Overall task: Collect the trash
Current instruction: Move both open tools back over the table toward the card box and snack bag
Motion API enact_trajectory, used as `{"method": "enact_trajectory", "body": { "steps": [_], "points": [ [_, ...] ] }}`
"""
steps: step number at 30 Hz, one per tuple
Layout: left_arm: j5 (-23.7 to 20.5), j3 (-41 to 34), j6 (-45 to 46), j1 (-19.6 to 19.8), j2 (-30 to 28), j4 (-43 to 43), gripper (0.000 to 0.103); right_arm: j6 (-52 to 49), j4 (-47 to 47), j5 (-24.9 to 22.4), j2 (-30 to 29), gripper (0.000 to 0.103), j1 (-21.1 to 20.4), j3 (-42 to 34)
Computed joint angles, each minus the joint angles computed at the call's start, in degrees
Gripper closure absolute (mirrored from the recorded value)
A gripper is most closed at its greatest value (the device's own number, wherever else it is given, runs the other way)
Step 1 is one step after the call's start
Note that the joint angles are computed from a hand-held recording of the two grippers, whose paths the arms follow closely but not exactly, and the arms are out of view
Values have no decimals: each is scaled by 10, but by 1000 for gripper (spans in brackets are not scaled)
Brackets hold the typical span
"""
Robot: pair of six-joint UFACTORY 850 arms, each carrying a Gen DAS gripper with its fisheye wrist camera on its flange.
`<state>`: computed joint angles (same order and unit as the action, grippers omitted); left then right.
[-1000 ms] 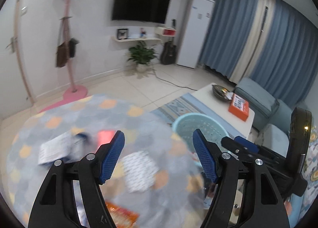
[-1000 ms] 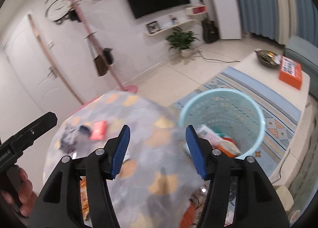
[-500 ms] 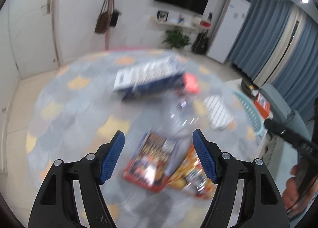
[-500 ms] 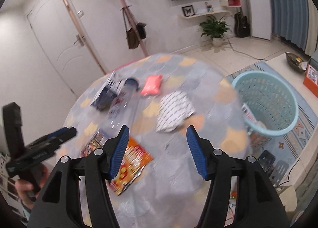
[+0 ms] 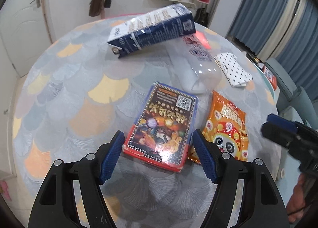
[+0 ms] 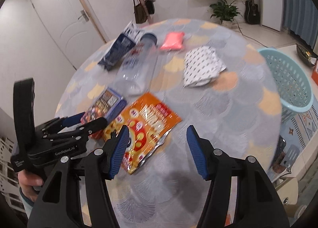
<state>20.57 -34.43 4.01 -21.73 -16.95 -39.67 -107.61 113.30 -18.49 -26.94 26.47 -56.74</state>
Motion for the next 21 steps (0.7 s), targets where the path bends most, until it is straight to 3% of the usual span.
{"method": "enact_trajectory", "body": {
  "steps": [4,12,16,21],
  "points": [
    [9,2,20,-2,0,-19,38,28,-24,4,-11,46,9,-7],
    [46,46,-101,19,37,58,39,68,-54,10,-28,45,24,-21],
    [60,61,-97,19,53,49,39,19,25,18,-39,35,33,-27],
    [74,71,-123,21,63,58,39,-20,85,60,-52,14,59,-49]
  ]
}}
